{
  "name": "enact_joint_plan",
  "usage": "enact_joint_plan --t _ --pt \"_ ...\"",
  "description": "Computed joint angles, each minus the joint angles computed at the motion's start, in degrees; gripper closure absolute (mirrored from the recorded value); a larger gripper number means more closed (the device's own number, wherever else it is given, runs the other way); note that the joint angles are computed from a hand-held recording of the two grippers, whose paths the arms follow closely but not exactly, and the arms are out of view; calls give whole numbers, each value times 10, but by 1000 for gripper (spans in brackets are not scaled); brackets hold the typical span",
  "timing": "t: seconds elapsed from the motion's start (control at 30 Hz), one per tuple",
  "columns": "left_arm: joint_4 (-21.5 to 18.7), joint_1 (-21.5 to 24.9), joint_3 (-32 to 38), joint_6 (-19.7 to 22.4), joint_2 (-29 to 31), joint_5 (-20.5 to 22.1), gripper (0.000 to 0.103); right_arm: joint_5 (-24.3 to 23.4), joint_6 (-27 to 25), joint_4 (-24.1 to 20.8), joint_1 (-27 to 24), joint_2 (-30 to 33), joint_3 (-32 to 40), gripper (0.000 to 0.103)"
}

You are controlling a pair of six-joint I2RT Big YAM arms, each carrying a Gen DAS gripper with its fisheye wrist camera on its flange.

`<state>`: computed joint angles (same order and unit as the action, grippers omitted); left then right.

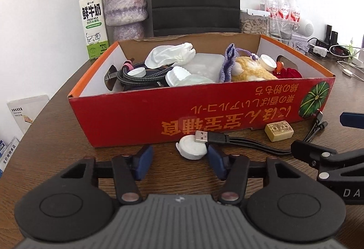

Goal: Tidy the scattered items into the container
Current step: 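Grasp the crumpled white tissue on the table with the left gripper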

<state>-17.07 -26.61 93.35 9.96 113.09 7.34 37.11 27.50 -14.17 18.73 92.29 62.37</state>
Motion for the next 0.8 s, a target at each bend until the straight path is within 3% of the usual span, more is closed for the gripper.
enact_joint_plan --t 0.1,0.17,0.6,0.8 --pt "0 -2 0 7 0 8 60 -6 4 -1 -2 -1 -1 2" --pt "-8 -1 3 10 0 27 75 -5 3 -2 -1 0 0 2" --pt "14 12 -16 -22 -13 37 75 -4 6 -2 -2 -1 -1 2" --pt "42 20 -35 -34 -27 35 75 -10 12 -13 -6 0 2 2"
